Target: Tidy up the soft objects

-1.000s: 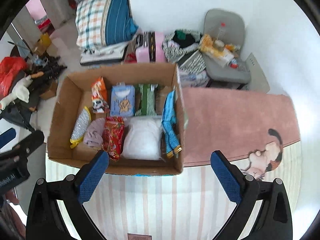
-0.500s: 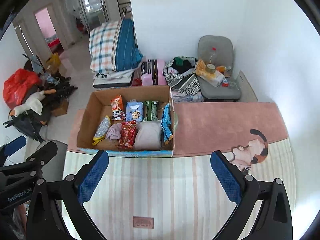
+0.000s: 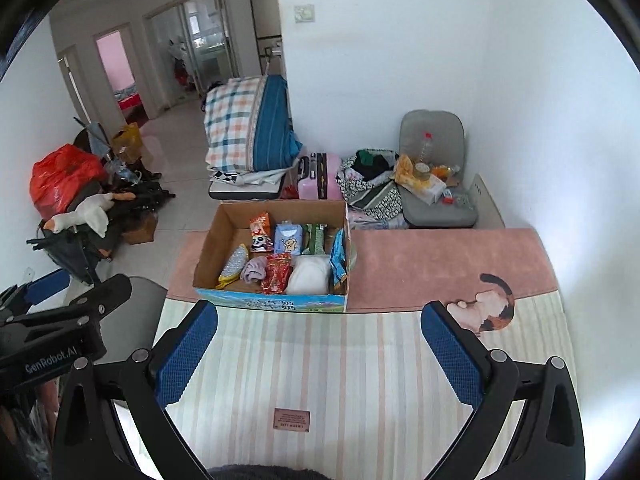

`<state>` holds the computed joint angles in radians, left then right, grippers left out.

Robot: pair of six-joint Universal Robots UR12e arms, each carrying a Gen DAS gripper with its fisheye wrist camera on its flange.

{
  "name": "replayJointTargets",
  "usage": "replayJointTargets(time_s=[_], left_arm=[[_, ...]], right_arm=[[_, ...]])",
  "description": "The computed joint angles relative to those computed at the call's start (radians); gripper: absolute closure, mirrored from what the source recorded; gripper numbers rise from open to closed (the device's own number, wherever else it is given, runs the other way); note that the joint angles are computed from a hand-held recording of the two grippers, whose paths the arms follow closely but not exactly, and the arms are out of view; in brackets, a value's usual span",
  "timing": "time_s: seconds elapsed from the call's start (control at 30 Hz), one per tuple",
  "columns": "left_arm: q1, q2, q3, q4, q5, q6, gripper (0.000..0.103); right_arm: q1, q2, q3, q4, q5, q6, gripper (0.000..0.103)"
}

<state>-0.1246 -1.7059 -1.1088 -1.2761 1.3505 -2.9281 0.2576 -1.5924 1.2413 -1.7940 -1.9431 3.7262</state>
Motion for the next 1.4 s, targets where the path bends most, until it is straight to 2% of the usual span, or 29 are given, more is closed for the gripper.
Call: replayJointTargets(time_s=[0.17,0.37,0.77,1.4], left_arm=[[-0.002,0.023,-0.019,0.046,0.027,0.009,0.001],[0.004,0.032,-0.03,0.061,0.018,0.003,0.001],[0.004,0.039,-0.038,0.084,0.012,0.01,0.001],[0.001,0.048,-0.043,0.112,0.011,0.003,0.001]], right_arm=[[0.027,-0.011,-0.02,0.017,-0.043,0.002,0.0],[0.037,-0.012,-0.035,0.017,-0.109,0.016,0.0],[0.027,-0.008,-0.041,0.018,-0.108,0.008,0.0],[0.037,-0.006,-0.051,0.015,-0.145,0.01,0.0]])
